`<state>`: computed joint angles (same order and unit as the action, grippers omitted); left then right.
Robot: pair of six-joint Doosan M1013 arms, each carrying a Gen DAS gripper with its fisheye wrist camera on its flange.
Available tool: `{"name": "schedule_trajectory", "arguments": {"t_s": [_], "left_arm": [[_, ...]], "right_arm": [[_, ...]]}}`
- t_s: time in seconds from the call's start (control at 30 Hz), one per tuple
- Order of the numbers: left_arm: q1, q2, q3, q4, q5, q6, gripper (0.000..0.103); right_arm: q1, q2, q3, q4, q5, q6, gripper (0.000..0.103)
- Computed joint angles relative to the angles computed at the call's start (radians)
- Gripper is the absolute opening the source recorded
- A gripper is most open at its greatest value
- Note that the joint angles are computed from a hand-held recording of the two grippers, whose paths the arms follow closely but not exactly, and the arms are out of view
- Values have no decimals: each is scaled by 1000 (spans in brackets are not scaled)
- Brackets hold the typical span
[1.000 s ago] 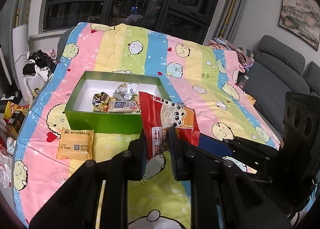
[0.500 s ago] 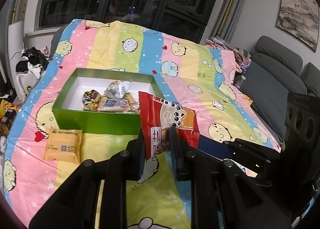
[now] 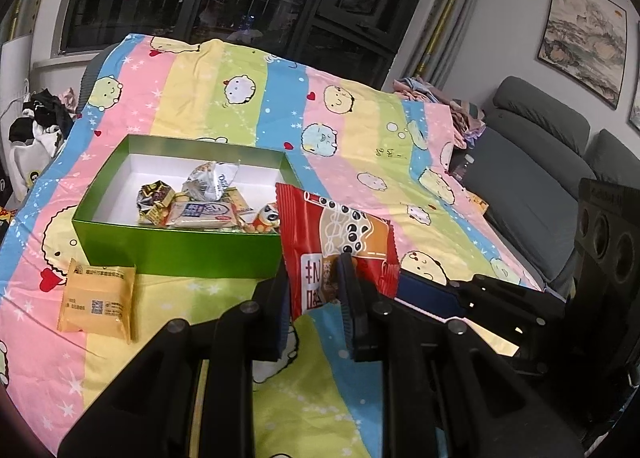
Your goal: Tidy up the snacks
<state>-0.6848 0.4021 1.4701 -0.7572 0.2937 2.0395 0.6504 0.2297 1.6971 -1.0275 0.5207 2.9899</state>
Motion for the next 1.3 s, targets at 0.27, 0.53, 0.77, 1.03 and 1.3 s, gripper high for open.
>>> {"name": "schedule_trajectory", "arguments": {"t_s": [0.27, 0.53, 0.77, 1.03, 1.3], "left_arm": [[23, 3, -9, 123, -3, -122, 20], [32, 13, -44, 264, -8, -244, 20], [32, 27, -78, 355, -4, -314, 20], [32, 40, -111, 414, 4, -358, 20], [32, 53, -155, 470, 10, -391, 20]], "right_arm": [[-9, 40, -46, 29, -51, -61, 27], [-25, 58, -72, -11, -103, -47, 27], [-45, 64, -83, -41, -141, -30, 27], [-61, 67, -88, -80, -167, 0, 27], [-76, 66, -99, -144, -188, 46, 27]]}}
